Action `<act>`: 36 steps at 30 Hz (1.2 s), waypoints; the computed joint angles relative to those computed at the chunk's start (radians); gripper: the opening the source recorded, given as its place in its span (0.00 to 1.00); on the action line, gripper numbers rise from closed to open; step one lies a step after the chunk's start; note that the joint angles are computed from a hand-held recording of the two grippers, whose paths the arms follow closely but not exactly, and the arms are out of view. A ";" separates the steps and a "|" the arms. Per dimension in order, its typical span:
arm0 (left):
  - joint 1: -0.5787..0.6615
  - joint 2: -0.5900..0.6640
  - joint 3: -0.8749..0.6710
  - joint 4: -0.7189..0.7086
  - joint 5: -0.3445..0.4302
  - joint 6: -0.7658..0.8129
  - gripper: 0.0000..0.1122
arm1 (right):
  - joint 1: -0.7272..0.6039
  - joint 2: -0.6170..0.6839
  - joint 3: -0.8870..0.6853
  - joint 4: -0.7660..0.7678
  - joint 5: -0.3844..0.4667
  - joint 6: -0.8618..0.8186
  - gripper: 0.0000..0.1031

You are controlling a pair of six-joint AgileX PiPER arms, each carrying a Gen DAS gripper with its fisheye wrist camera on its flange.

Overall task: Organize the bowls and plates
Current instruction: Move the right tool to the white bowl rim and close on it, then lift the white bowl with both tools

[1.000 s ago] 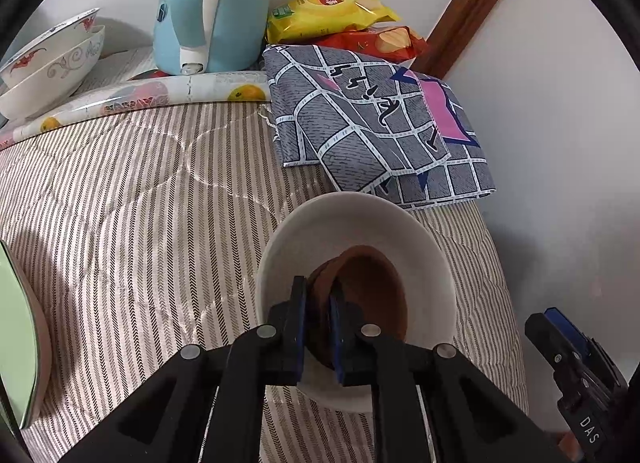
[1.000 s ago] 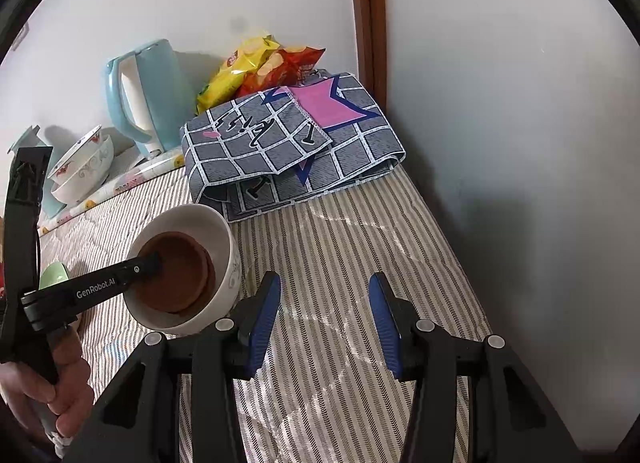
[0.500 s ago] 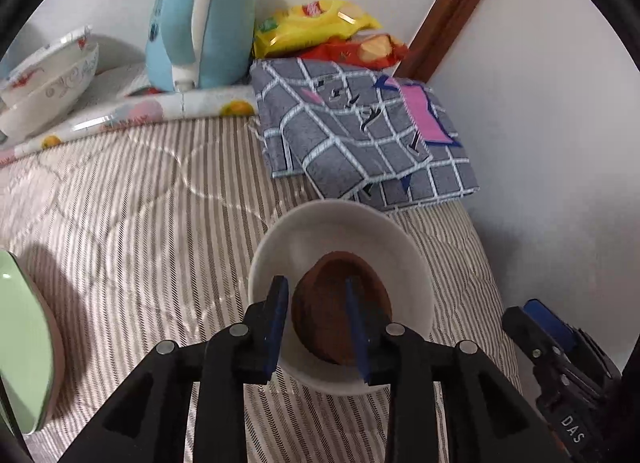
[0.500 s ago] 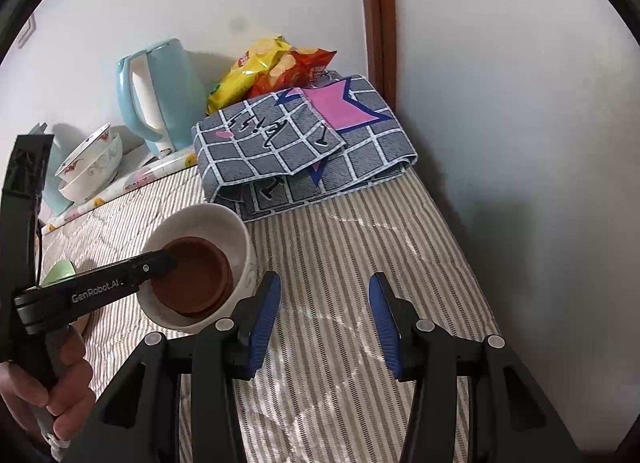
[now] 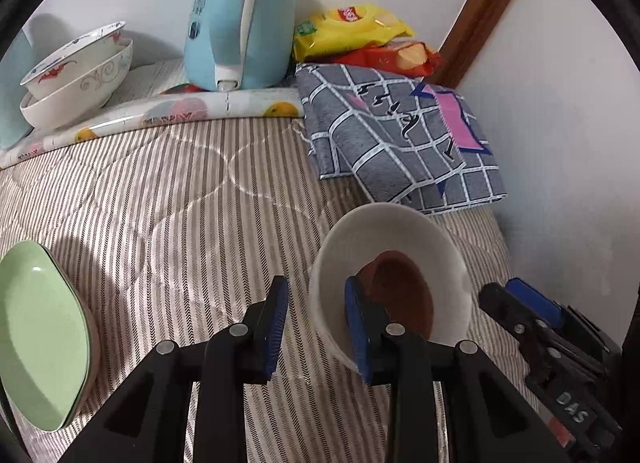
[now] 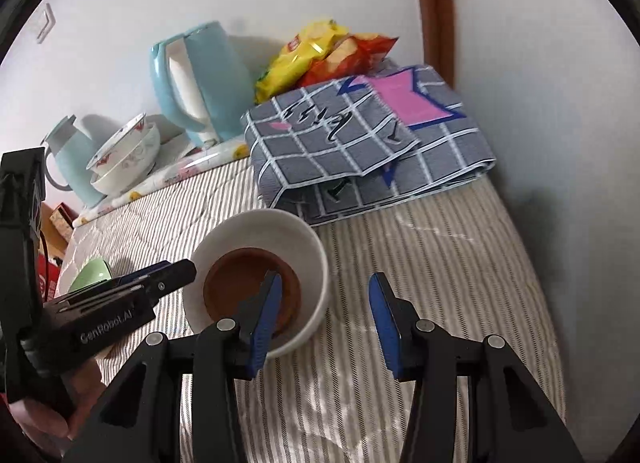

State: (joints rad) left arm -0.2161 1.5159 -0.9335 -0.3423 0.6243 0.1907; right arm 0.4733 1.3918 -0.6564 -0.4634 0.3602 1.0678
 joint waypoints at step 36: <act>-0.003 0.160 -0.053 -0.026 -0.027 0.060 0.25 | -0.063 0.263 -0.101 0.059 -0.048 -0.127 0.35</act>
